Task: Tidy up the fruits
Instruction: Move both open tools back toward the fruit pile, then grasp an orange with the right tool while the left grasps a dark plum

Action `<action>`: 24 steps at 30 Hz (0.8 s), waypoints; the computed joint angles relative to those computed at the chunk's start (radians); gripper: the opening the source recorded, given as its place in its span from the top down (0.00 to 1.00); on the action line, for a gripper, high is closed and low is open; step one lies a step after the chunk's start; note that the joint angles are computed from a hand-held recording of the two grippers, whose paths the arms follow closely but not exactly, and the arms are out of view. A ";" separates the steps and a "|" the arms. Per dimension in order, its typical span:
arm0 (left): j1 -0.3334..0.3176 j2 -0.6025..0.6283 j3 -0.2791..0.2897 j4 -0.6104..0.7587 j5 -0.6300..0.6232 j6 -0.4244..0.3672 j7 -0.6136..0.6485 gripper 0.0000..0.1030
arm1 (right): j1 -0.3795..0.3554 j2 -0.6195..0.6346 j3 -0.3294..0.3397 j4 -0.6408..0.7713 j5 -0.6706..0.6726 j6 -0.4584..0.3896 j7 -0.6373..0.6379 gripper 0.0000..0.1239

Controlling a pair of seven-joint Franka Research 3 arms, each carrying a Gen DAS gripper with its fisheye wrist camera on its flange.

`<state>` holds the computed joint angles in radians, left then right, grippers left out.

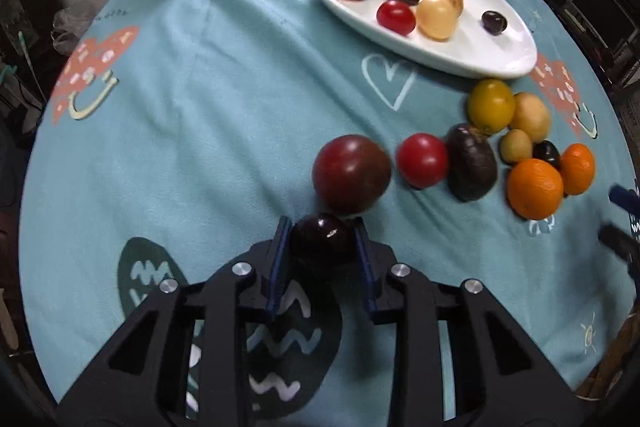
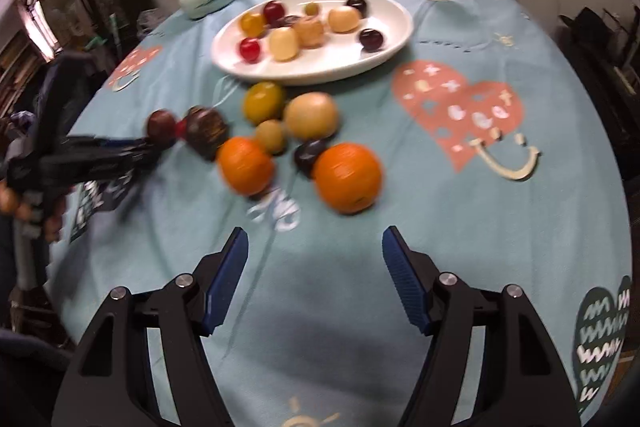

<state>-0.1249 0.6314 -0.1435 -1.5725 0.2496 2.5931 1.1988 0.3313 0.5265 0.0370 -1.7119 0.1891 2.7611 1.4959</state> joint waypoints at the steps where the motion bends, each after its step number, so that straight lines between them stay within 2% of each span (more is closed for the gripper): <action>1: 0.019 -0.018 -0.019 -0.024 -0.022 0.015 0.016 0.71 | 0.006 0.015 -0.015 0.022 -0.009 -0.009 0.016 0.44; 3: 0.042 -0.060 -0.040 -0.076 -0.054 0.043 0.031 0.71 | -0.002 0.058 -0.020 0.085 -0.019 -0.037 0.014 0.44; 5: 0.042 -0.095 -0.039 -0.115 -0.062 0.062 0.029 0.71 | -0.006 0.119 -0.022 0.178 -0.032 -0.104 0.008 0.44; 7: 0.042 -0.130 -0.038 -0.158 -0.066 0.087 0.022 0.71 | 0.004 0.158 -0.034 0.225 -0.052 -0.105 0.014 0.44; 8: 0.042 -0.143 -0.037 -0.171 -0.071 0.092 0.017 0.71 | 0.007 0.181 -0.038 0.256 -0.062 -0.126 0.013 0.46; 9: 0.044 -0.155 -0.038 -0.185 -0.075 0.098 0.014 0.71 | -0.002 0.203 -0.029 0.295 -0.062 -0.173 -0.001 0.63; 10: 0.046 -0.168 -0.038 -0.199 -0.078 0.106 0.013 0.71 | -0.018 0.212 -0.008 0.313 -0.048 -0.201 -0.025 0.65; 12: 0.062 -0.185 -0.054 -0.218 -0.104 0.119 0.028 0.71 | -0.018 0.181 -0.005 0.275 -0.051 -0.191 -0.053 0.65; 16: 0.075 -0.188 -0.078 -0.211 -0.151 0.122 0.063 0.71 | -0.081 0.091 0.059 0.153 0.068 -0.132 -0.112 0.65; 20: 0.041 -0.152 -0.076 -0.131 -0.136 0.091 0.088 0.71 | -0.119 0.028 0.116 0.075 0.199 -0.084 -0.183 0.65; 24: -0.019 -0.110 -0.054 -0.036 -0.079 0.044 0.086 0.70 | -0.096 0.012 0.127 0.069 0.250 -0.069 -0.216 0.65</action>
